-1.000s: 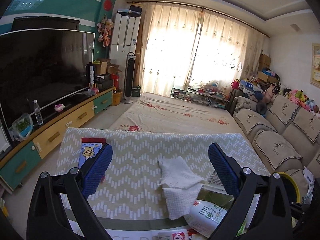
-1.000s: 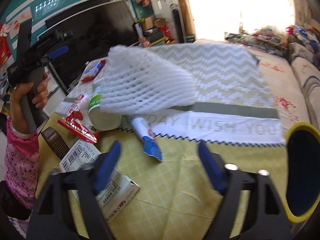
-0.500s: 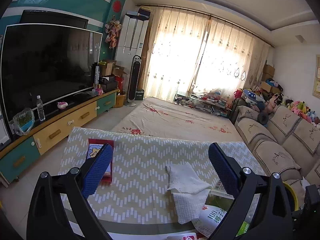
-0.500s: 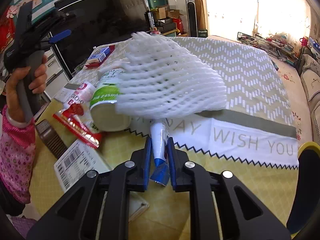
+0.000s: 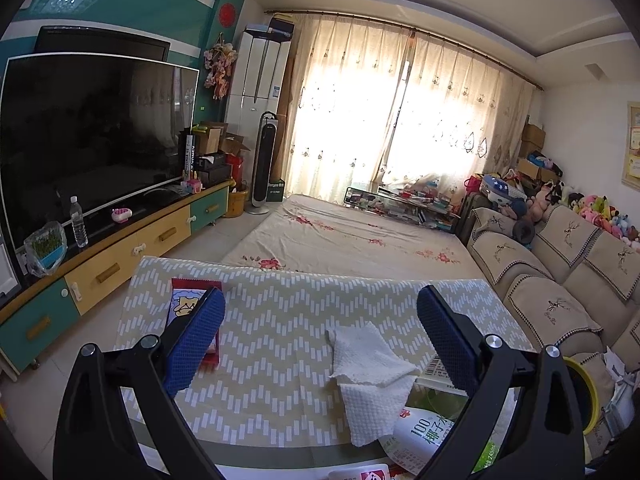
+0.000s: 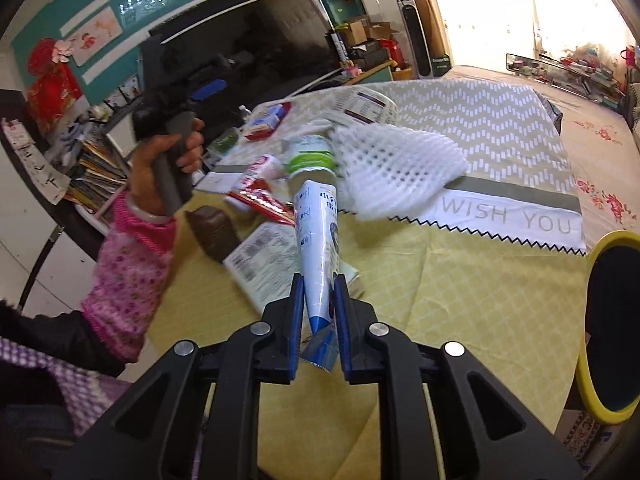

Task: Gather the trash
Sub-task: 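Carry the wrapper into the bin and open the right gripper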

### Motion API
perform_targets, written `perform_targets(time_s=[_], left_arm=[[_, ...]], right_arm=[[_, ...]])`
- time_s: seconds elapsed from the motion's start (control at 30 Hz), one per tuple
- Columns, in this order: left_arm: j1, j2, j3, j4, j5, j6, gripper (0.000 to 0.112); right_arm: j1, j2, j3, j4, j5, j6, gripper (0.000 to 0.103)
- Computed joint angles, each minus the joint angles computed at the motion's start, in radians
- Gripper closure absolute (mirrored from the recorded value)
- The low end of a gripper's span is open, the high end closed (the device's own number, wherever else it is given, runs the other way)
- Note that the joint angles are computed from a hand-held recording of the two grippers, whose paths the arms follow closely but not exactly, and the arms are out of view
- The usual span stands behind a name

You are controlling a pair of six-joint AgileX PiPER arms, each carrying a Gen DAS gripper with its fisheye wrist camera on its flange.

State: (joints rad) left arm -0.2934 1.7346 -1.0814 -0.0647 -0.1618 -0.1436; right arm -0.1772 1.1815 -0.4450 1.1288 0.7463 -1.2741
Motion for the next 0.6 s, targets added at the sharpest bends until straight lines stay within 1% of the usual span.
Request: perform_targets(time_s=[0.07, 0.1, 0.17, 0.2, 0.23, 0.27, 0.3, 0.37, 0.43, 0.5, 0.53, 0.6], left_arm=[[-0.003, -0.005, 0.011, 0.017, -0.006, -0.017, 0.017], [-0.005, -0.005, 0.013, 0.034, -0.006, -0.031, 0.017], [-0.013, -0.008, 0.013, 0.008, -0.003, 0.001, 0.017], [-0.018, -0.01, 0.013, 0.003, -0.001, 0.009, 0.017], [-0.022, -0.011, 0.014, 0.007, -0.001, 0.008, 0.017], [-0.026, -0.014, 0.016, 0.013, -0.004, 0.005, 0.017], [-0.03, -0.016, 0.018, 0.008, -0.005, 0.014, 0.017], [-0.039, -0.021, 0.019, -0.02, -0.004, 0.05, 0.017], [-0.047, -0.023, 0.02, -0.079, -0.005, 0.114, 0.017], [-0.05, -0.021, 0.019, -0.072, 0.0, 0.11, 0.017], [-0.051, -0.021, 0.018, -0.076, 0.001, 0.114, 0.017], [-0.054, -0.018, 0.011, -0.095, 0.009, 0.134, 0.017]], right_arm=[[-0.088, -0.081, 0.016, -0.027, 0.069, 0.013, 0.088], [-0.136, -0.119, 0.023, -0.043, 0.081, 0.023, 0.088], [-0.305, -0.176, 0.025, -0.067, 0.105, 0.031, 0.087], [-0.384, -0.177, 0.02, -0.072, 0.108, 0.034, 0.086], [-0.458, -0.174, 0.015, -0.085, 0.074, 0.056, 0.086], [-0.501, -0.174, 0.017, -0.101, 0.015, 0.083, 0.085], [-0.531, -0.16, 0.017, -0.111, -0.071, 0.104, 0.085], [-0.57, -0.102, 0.009, -0.117, -0.188, 0.125, 0.085], [-0.597, -0.02, -0.008, -0.071, -0.263, 0.083, 0.085], [-0.592, 0.053, -0.024, -0.04, -0.34, 0.064, 0.085], [-0.586, 0.091, -0.031, -0.003, -0.381, 0.031, 0.085], [-0.589, 0.164, -0.05, 0.104, -0.425, -0.063, 0.085]])
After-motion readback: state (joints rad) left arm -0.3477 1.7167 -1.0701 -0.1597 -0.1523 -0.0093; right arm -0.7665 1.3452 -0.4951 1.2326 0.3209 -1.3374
